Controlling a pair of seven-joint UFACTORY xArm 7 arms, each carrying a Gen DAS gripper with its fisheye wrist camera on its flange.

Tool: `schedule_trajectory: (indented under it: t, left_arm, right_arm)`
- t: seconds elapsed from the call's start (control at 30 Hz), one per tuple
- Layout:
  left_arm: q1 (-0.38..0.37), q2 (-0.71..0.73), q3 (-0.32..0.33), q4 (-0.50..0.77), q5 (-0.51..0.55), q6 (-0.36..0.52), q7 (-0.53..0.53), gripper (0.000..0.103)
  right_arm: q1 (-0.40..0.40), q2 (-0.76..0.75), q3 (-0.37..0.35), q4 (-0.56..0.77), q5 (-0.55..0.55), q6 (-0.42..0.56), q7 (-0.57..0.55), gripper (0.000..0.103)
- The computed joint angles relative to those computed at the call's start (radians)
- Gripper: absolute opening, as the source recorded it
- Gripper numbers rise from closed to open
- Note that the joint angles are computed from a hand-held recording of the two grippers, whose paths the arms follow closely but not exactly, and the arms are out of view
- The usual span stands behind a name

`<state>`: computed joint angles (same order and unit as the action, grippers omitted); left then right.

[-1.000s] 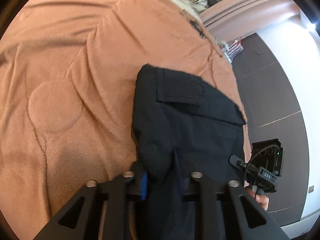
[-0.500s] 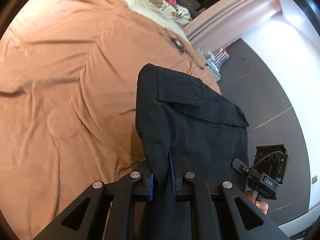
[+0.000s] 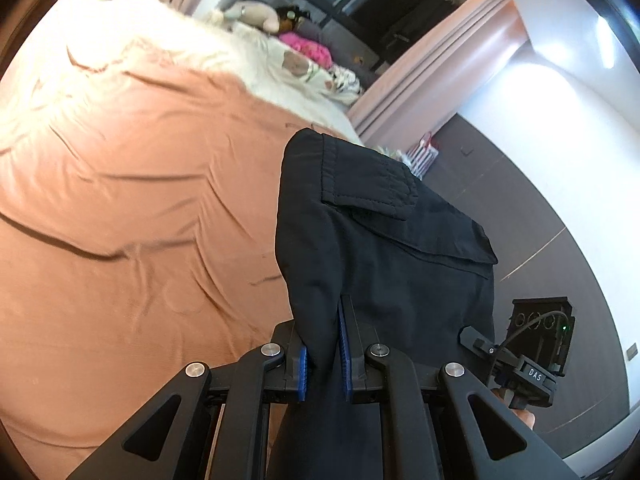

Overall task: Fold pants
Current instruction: 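Lift the folded pants with both grippers and carry them toward the clothes stack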

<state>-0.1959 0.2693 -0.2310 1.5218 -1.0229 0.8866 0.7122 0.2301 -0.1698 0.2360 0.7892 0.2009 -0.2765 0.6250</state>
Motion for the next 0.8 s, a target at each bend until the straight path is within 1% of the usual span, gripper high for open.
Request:
schedule_trajectory:
  t: [0.03, 0.07, 0.1, 0.17, 0.23, 0.27, 0.3, 0.37, 0.4, 0.43, 0.47, 0.5, 0.53, 0.57, 0.6, 0.63, 0.67, 0.7, 0.73, 0.77, 0.8]
  left_arm:
    - [0.004, -0.010, 0.002, 0.002, -0.002, 0.002, -0.002, 0.013]
    - [0.013, -0.023, 0.007, -0.001, -0.010, 0.006, 0.002, 0.013]
    - [0.018, -0.035, 0.011, -0.004, -0.014, 0.007, 0.005, 0.013]
    - [0.035, -0.060, 0.025, -0.016, -0.027, 0.014, 0.021, 0.013]
    - [0.047, -0.091, 0.041, -0.034, -0.037, 0.026, 0.029, 0.013]
    - [0.055, -0.111, 0.051, -0.045, -0.044, 0.034, 0.037, 0.013]
    - [0.061, -0.127, 0.061, -0.055, -0.050, 0.041, 0.041, 0.013]
    - [0.070, -0.157, 0.081, -0.063, -0.056, 0.051, 0.042, 0.013]
    - [0.073, -0.172, 0.090, -0.070, -0.060, 0.053, 0.047, 0.013]
    - [0.079, -0.187, 0.102, -0.077, -0.060, 0.057, 0.052, 0.013]
    - [0.081, -0.197, 0.111, -0.081, -0.061, 0.060, 0.053, 0.013]
    - [0.086, -0.208, 0.121, -0.085, -0.063, 0.065, 0.055, 0.013]
    - [0.090, -0.217, 0.131, -0.089, -0.064, 0.069, 0.059, 0.013]
    - [0.096, -0.228, 0.141, -0.092, -0.062, 0.072, 0.060, 0.013]
    - [0.100, -0.237, 0.150, -0.097, -0.063, 0.074, 0.061, 0.013]
    - [0.104, -0.245, 0.159, -0.100, -0.060, 0.076, 0.061, 0.013]
    - [0.108, -0.252, 0.167, -0.099, -0.038, 0.073, 0.049, 0.013]
    - [0.111, -0.247, 0.173, -0.095, -0.028, 0.072, 0.042, 0.013]
    - [0.119, -0.250, 0.181, -0.096, -0.028, 0.079, 0.037, 0.013]
    - [0.127, -0.254, 0.189, -0.099, -0.027, 0.081, 0.035, 0.013]
    - [0.137, -0.254, 0.198, -0.097, -0.027, 0.085, 0.034, 0.013]
  right_arm:
    - [-0.027, -0.002, 0.037, 0.010, 0.014, 0.004, -0.015, 0.021]
    - [-0.031, 0.000, 0.052, 0.020, 0.028, 0.006, -0.030, 0.021]
    - [-0.009, 0.001, 0.026, 0.017, 0.000, -0.001, -0.013, 0.021]
    - [-0.015, 0.019, 0.050, 0.058, 0.019, 0.014, -0.048, 0.021]
    - [0.027, 0.038, -0.010, 0.076, -0.041, 0.013, -0.022, 0.021]
    - [0.019, 0.045, 0.005, 0.090, -0.032, 0.016, -0.035, 0.021]
    - [0.028, 0.064, -0.006, 0.112, -0.043, 0.016, -0.036, 0.021]
    - [0.074, 0.097, -0.060, 0.146, -0.102, 0.011, -0.004, 0.021]
    - [0.078, 0.109, -0.061, 0.161, -0.113, 0.010, -0.004, 0.021]
    - [0.097, 0.130, -0.090, 0.185, -0.166, 0.012, 0.030, 0.021]
    - [0.099, 0.143, -0.090, 0.205, -0.185, 0.019, 0.039, 0.021]
    - [0.100, 0.160, -0.102, 0.227, -0.246, 0.024, 0.086, 0.021]
    - [0.078, 0.182, -0.095, 0.255, -0.334, 0.029, 0.157, 0.021]
    - [0.063, 0.195, -0.084, 0.273, -0.381, 0.032, 0.194, 0.021]
    - [0.009, 0.215, -0.045, 0.298, -0.466, 0.032, 0.264, 0.021]
    - [-0.045, 0.244, 0.004, 0.333, -0.520, 0.033, 0.306, 0.021]
    - [-0.058, 0.264, 0.021, 0.358, -0.532, 0.040, 0.310, 0.021]
    - [-0.091, 0.282, 0.059, 0.381, -0.544, 0.046, 0.313, 0.021]
    - [-0.098, 0.304, 0.078, 0.411, -0.541, 0.059, 0.298, 0.021]
    - [-0.072, 0.319, 0.063, 0.433, -0.524, 0.072, 0.272, 0.021]
    - [-0.088, 0.332, 0.089, 0.449, -0.519, 0.081, 0.258, 0.021]
